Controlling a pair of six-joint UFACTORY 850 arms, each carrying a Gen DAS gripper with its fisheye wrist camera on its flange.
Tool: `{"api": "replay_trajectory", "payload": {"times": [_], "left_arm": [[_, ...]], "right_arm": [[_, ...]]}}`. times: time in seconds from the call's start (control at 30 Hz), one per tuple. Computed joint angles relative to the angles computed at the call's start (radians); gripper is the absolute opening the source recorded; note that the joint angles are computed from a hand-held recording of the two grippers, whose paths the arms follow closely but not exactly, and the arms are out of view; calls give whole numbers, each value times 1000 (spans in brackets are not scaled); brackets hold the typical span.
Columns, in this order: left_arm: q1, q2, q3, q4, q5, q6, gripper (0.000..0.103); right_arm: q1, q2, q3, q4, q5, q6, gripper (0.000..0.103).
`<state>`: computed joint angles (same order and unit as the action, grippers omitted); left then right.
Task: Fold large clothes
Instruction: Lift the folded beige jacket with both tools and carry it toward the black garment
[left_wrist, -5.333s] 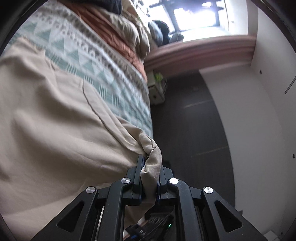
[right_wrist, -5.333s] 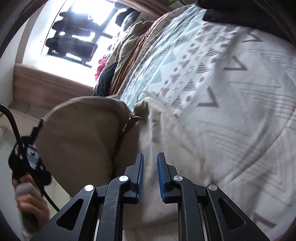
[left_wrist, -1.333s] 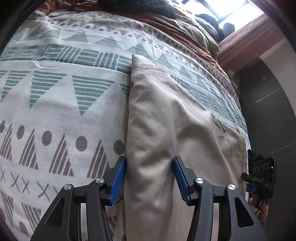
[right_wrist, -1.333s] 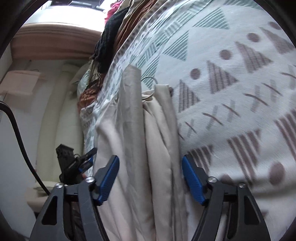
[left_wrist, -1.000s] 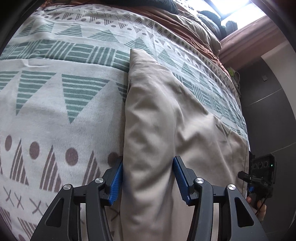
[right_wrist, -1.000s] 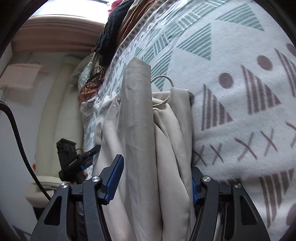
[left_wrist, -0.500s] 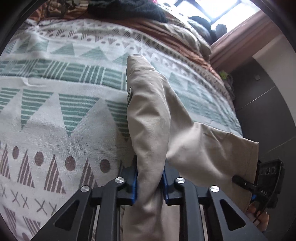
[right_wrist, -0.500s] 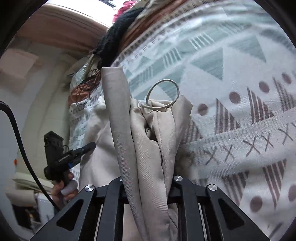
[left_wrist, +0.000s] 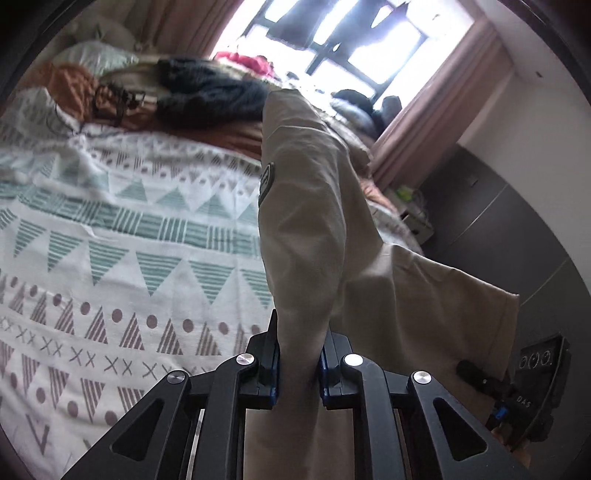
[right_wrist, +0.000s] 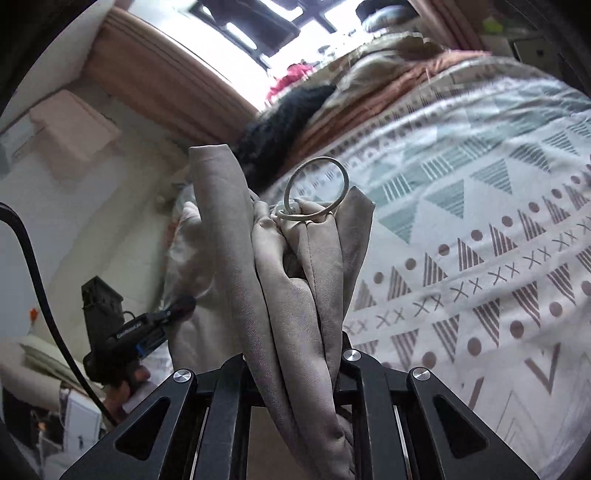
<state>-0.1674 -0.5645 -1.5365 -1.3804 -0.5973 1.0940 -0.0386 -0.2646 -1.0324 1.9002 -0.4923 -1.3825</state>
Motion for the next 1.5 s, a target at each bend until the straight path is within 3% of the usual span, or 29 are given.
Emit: {"api": "replay_trajectory", "payload": {"times": [0.23,0.37,0.53,0.73,1.13,1.5], "left_arm": [[-5,164,139,-75,12,76,15],[-11,226,171,-53,2,61,15],[-33,297,208,-68,-16,66,15],[-93,352,215,-55,-36,8,15],[-266,344,105,-21,-73,-135,15],[-442,261,-36,43,-34,-246,15]], "right_arm": [[37,171,158,294,-26,-283,13],[50,267,218,361,-39,-339,13],[27,379,259,307,-28,-292,13],[-13,538,278,80,70,-119,13],[-279,773,250,-585,-12,444,13],[-625,808,163,-783,-228,509,13]]}}
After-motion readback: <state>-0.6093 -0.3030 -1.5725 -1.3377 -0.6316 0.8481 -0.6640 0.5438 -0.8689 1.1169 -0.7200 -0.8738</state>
